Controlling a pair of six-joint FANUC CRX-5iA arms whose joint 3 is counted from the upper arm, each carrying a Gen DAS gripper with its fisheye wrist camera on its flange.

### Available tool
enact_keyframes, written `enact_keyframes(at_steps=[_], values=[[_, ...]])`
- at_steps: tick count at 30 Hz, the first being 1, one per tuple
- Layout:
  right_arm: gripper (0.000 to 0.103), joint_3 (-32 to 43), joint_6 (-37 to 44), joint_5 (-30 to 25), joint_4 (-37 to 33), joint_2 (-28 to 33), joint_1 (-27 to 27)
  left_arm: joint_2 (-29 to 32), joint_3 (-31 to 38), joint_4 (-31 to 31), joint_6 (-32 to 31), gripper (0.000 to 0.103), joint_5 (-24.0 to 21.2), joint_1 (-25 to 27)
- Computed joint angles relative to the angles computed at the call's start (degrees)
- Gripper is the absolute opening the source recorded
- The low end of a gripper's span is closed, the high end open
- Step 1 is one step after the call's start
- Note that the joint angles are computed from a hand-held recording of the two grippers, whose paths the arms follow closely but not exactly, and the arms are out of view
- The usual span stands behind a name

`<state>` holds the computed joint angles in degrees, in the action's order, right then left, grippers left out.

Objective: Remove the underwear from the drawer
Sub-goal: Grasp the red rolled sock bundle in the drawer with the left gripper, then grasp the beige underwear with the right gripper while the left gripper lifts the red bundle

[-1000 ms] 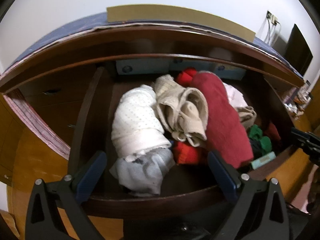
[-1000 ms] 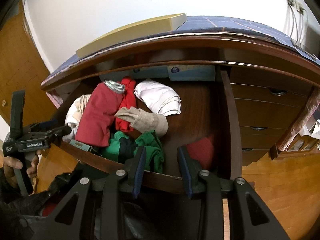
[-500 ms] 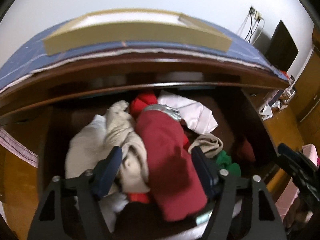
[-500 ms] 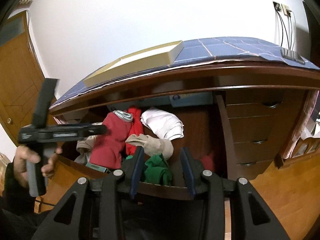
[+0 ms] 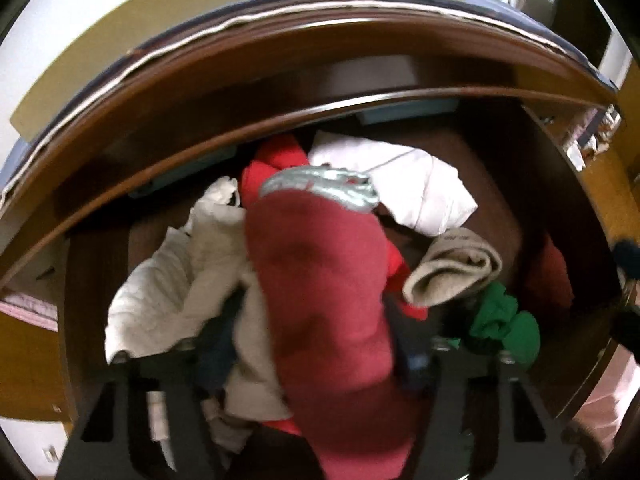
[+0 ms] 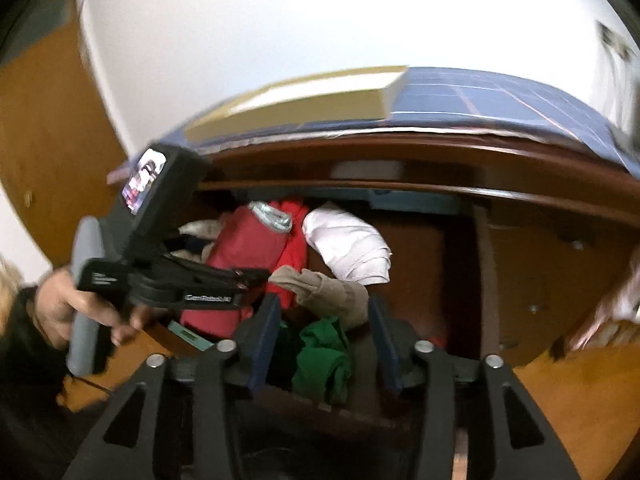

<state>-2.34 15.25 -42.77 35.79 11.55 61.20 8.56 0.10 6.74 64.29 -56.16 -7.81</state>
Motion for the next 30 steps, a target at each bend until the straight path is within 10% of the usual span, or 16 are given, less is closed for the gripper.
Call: enact_keyframes(at_steps=[10, 18, 20, 25, 30], values=[[0.055, 18.79, 28.24, -12.62, -22.45, 9.4, -2.83, -7.88, -11.36, 18.69, -12.45, 0.043, 2.83, 9.36], [0.054, 35.24, 35.08, -27.8, -21.92, 20.83, -3.36, -11.79, -14.15, 26.72, -20.61, 0.041, 3.1, 11.78], [0.028, 36.82, 34.66, -28.86, -23.17, 21.94, -4.07, -11.96, -14.18, 26.57, -21.21, 0.04, 4.26, 11.48], [0.012, 33.0, 32.19, -26.11, -22.86, 19.71, -4.17, -11.44, -14.18, 25.99, -20.73, 0.035, 4.79, 11.25], [0.012, 20.43, 21.62, -12.09, -23.17, 8.64, -4.95, -11.49, -14.51, 32.02, -24.6, 0.035, 2.69, 12.93]])
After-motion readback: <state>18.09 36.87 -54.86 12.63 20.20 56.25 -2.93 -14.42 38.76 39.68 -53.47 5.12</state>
